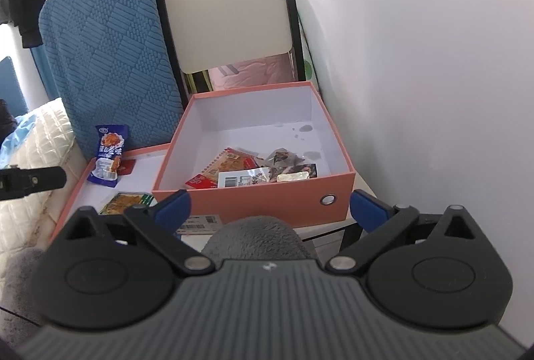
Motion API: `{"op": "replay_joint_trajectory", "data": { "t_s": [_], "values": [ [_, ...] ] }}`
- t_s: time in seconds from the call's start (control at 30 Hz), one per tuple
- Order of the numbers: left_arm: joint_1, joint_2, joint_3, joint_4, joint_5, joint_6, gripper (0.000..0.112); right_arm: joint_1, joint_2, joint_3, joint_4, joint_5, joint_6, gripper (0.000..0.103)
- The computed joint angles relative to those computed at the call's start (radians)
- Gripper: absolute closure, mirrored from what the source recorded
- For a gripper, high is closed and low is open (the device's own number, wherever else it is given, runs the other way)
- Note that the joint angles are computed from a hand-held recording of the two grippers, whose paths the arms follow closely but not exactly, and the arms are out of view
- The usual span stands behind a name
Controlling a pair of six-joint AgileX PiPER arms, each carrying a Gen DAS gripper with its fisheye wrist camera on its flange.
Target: Organize snacks
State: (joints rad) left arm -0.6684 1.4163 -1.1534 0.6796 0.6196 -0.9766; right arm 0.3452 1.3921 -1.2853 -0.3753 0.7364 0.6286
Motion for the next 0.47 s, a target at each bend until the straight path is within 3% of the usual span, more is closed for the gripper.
{"op": "replay_joint_trajectory", "data": {
  "t_s": [0.47],
  "values": [
    [-0.002,0.007,-0.010,-0.003,0.012,0.002,0.014,0.002,0.010,-0.012,0.003,-0.001,-0.017,0.000]
  ]
}}
